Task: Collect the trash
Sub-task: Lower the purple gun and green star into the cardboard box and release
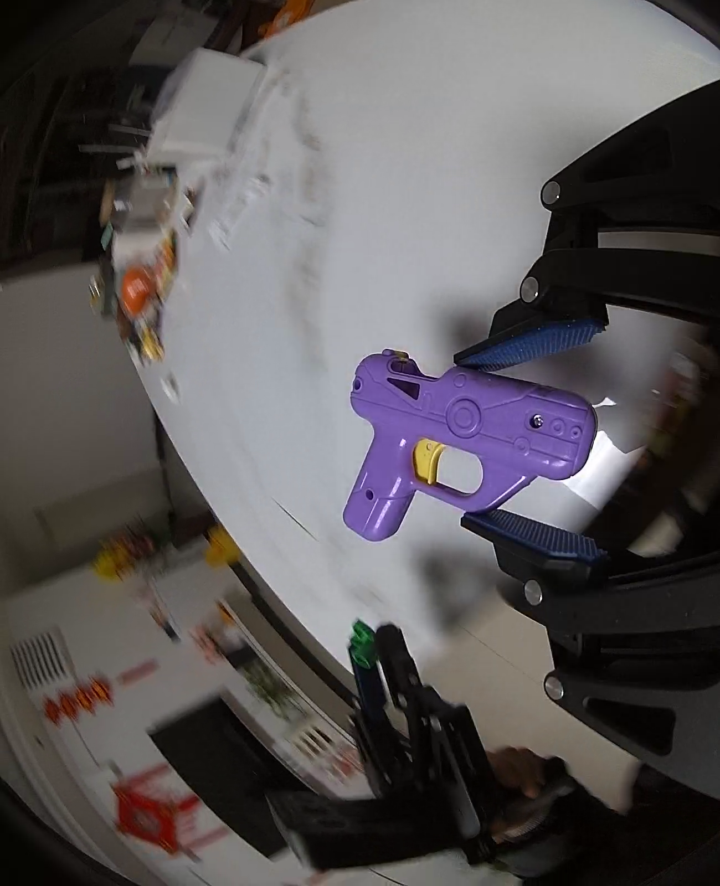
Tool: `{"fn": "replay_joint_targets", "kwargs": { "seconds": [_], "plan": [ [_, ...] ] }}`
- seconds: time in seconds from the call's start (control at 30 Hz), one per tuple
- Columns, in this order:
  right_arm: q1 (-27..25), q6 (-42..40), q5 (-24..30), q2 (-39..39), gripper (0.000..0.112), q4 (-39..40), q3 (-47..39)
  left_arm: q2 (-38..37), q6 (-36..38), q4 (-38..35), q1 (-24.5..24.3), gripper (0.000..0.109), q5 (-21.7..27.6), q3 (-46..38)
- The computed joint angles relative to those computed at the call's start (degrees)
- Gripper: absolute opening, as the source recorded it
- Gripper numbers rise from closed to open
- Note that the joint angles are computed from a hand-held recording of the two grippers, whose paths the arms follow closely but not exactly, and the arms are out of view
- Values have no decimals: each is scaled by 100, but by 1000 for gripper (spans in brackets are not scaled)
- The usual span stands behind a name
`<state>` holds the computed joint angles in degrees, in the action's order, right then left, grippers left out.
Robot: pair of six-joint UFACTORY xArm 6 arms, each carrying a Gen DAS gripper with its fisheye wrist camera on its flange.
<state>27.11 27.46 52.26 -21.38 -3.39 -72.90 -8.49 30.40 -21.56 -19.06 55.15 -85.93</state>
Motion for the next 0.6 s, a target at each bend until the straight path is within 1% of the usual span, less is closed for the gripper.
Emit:
{"fn": "replay_joint_targets", "kwargs": {
  "seconds": [0.07, 0.17, 0.2, 0.27, 0.3, 0.33, 0.37, 0.4, 0.43, 0.5, 0.57, 0.6],
  "plan": [
    [408, 43, 227, -437, 51, 147, 360, -640, 182, -30, 93, 39, 232, 727],
    [954, 192, 572, -792, 51, 135, 703, -1006, 448, -97, 165, 39, 645, 1273],
    [1032, 190, 626, -822, 51, 179, 758, -1068, 465, 14, 120, 39, 660, 1445],
    [1177, 224, 670, -856, 51, 346, 978, -1130, 524, 177, 16, 54, 677, 1738],
    [1181, 206, 654, -820, 51, 478, 1087, -1137, 501, 289, -36, 75, 561, 1875],
    [1186, 215, 637, -789, 57, 503, 1162, -1143, 452, 427, -96, 80, 391, 2038],
    [1198, 235, 610, -744, 72, 448, 1250, -1101, 459, 473, -118, 80, 338, 2120],
    [1239, 367, 572, -700, 74, 192, 1353, -1026, 425, 523, -131, 80, 357, 2104],
    [1246, 438, 545, -679, 74, 33, 1407, -955, 341, 610, -141, 80, 355, 2066],
    [1157, 291, 573, -669, 67, 116, 1377, -906, 277, 606, -66, 80, 351, 1932],
    [1125, 242, 445, -837, 67, 100, 1350, -868, 291, 424, 65, 80, 402, 1629],
    [1015, 125, 376, -905, 71, 71, 1266, -778, 386, 202, 226, 80, 473, 1295]
  ]
}}
